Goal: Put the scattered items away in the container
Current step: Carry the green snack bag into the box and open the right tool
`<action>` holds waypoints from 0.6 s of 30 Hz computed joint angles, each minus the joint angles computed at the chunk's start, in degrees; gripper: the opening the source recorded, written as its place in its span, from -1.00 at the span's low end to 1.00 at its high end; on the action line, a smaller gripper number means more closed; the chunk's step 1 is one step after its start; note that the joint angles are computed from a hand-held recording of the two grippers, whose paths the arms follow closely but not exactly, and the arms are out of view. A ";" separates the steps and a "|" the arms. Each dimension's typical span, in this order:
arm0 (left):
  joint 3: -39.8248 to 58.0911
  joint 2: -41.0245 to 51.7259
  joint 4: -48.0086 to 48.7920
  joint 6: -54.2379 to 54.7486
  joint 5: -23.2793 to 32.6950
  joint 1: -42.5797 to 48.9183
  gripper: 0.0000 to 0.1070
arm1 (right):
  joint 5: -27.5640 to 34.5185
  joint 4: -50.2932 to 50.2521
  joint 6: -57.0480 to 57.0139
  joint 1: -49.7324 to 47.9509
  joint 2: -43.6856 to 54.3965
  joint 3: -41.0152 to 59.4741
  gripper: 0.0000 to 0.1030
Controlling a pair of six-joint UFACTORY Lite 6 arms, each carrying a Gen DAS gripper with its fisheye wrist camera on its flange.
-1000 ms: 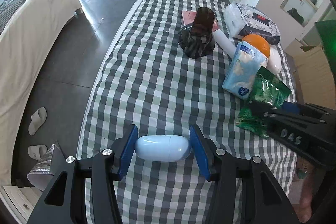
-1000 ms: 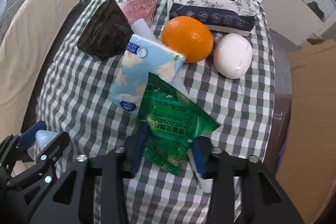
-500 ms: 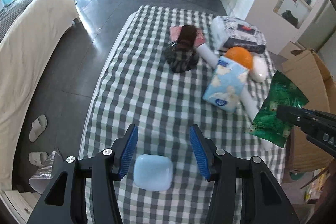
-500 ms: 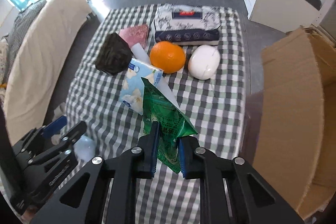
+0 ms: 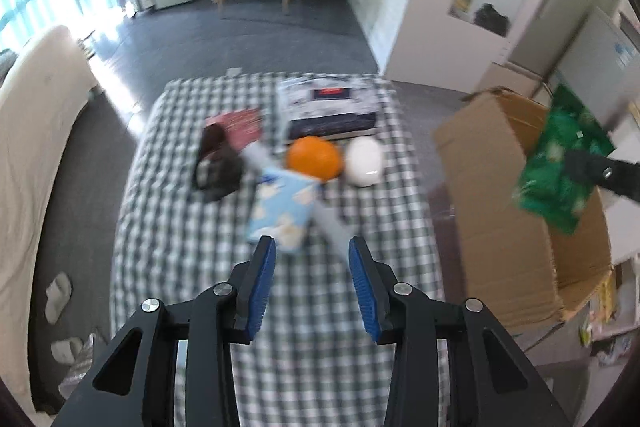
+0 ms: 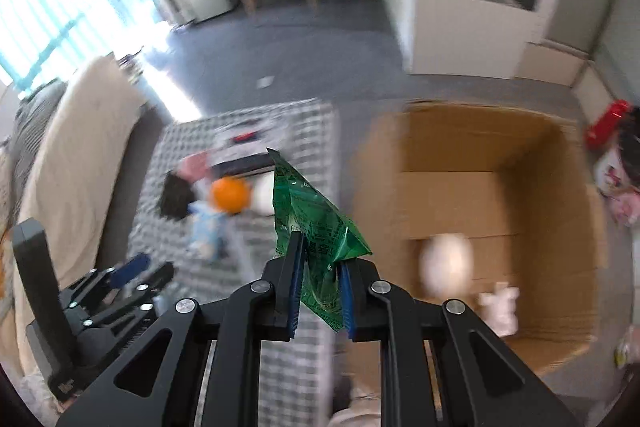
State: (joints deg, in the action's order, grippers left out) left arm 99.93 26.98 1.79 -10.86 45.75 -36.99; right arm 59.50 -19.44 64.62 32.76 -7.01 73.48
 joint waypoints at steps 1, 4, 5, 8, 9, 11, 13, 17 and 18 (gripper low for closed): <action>1.40 1.32 0.87 -0.51 -0.11 -0.94 0.03 | 0.82 -0.22 -0.20 -1.70 -3.07 -2.75 -0.69; 3.60 5.22 4.41 -2.20 -2.13 -2.83 0.44 | 2.09 0.29 -2.10 -8.58 -12.35 -12.38 -0.69; 4.62 7.09 5.38 -2.61 -2.46 -2.78 0.44 | 1.68 0.99 -3.40 -11.42 -15.17 -15.96 -0.69; 8.12 12.11 6.67 -3.80 -1.58 -1.41 0.44 | -0.52 4.14 -8.04 -17.79 -18.93 -23.15 -0.60; 9.14 13.40 7.42 -4.74 -1.35 -1.06 0.44 | -0.72 4.58 -9.09 -18.93 -18.92 -24.67 -0.18; 10.53 15.08 8.14 -5.45 -1.13 -0.33 0.44 | -1.23 3.91 -8.35 -19.06 -18.83 -27.03 0.55; 12.63 17.21 9.43 -6.19 -0.71 -0.03 0.44 | -2.56 3.08 -6.29 -18.16 -20.66 -29.26 0.55; 18.66 22.72 10.61 -5.95 0.72 -0.31 0.44 | -4.55 6.80 -9.75 -20.75 -22.57 -31.35 0.55; 20.75 24.62 10.99 -5.85 1.39 -0.51 0.44 | -5.19 8.08 -11.44 -21.88 -22.85 -31.71 0.55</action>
